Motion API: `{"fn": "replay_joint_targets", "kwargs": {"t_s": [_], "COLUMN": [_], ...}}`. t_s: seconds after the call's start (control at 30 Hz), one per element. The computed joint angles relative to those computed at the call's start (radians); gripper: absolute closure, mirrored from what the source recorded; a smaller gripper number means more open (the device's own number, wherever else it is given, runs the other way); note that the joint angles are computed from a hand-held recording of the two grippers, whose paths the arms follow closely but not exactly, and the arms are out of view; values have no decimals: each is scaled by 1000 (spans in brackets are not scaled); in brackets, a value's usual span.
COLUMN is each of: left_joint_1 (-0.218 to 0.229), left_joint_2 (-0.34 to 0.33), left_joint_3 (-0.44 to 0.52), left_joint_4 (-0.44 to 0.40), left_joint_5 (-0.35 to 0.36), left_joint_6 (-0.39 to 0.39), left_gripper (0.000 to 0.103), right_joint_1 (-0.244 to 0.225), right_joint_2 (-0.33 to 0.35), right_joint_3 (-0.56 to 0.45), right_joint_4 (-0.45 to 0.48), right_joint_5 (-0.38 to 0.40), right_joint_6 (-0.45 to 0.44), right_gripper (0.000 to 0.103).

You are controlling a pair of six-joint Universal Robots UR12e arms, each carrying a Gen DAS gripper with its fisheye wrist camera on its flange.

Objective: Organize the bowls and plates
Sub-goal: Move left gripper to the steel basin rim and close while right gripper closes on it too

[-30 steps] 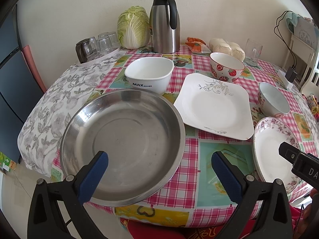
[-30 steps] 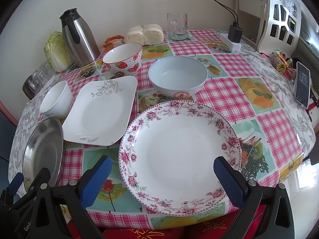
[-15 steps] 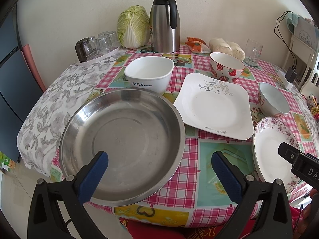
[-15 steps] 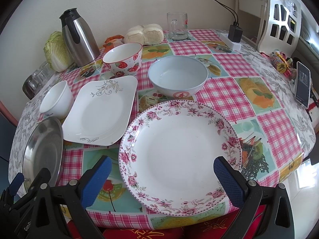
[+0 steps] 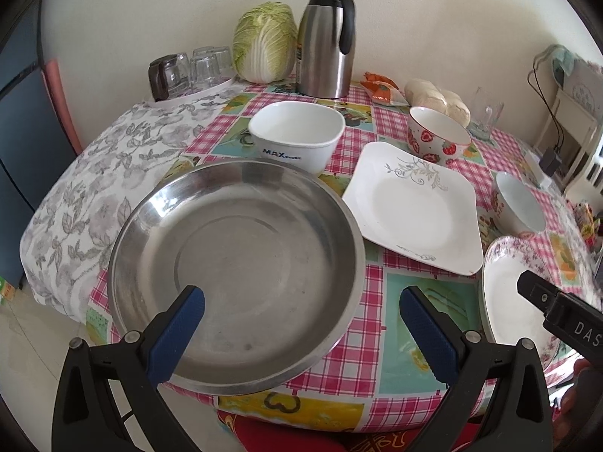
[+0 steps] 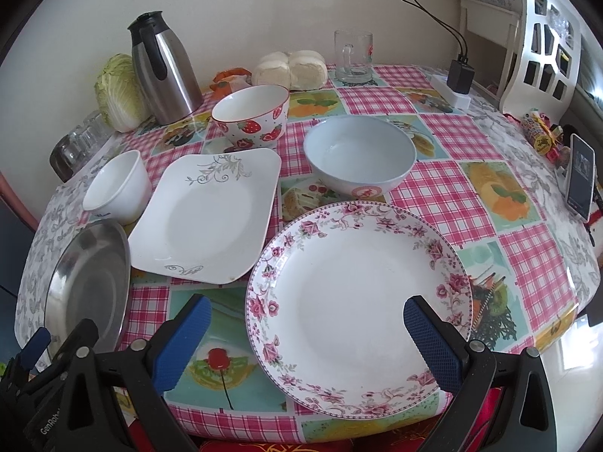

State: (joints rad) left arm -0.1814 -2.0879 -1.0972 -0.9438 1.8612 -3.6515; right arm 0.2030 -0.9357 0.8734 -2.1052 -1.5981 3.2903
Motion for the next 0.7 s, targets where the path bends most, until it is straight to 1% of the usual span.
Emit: {"fn": "replay_joint_targets", "kwargs": {"t_s": [0.1,0.27,0.4,0.5,0.57,0.63,0.7], "left_joint_1": [13,31,49,52,58,71,86], "left_joint_2": [15,38,62,77,88,98,109], "left_joint_3": [-28,-75,-120,-157,-180,-192,-200], "left_joint_4": [29,62,100,156,189,191,183], "left_joint_5": [-8,28,49,133,164,155,131], "left_joint_6": [-37,-87,-122,-153,-163,-175,-183], "left_gripper": [0,0,0,0,0,0,0], "right_joint_1": [4,12,16,17,22,29,34], "right_joint_2": [10,29,51,57,55,53,62], "right_joint_3": [-13,-37,-70,-73,-64,-54,-68], "right_joint_4": [-13,-25,5,-7,-44,-89,-92], "right_joint_5": [25,97,178,260,276,279,279], "right_joint_6": [-22,-79,-125,-165,-191,-211,-229], "right_gripper": [0,0,0,0,0,0,0]}}
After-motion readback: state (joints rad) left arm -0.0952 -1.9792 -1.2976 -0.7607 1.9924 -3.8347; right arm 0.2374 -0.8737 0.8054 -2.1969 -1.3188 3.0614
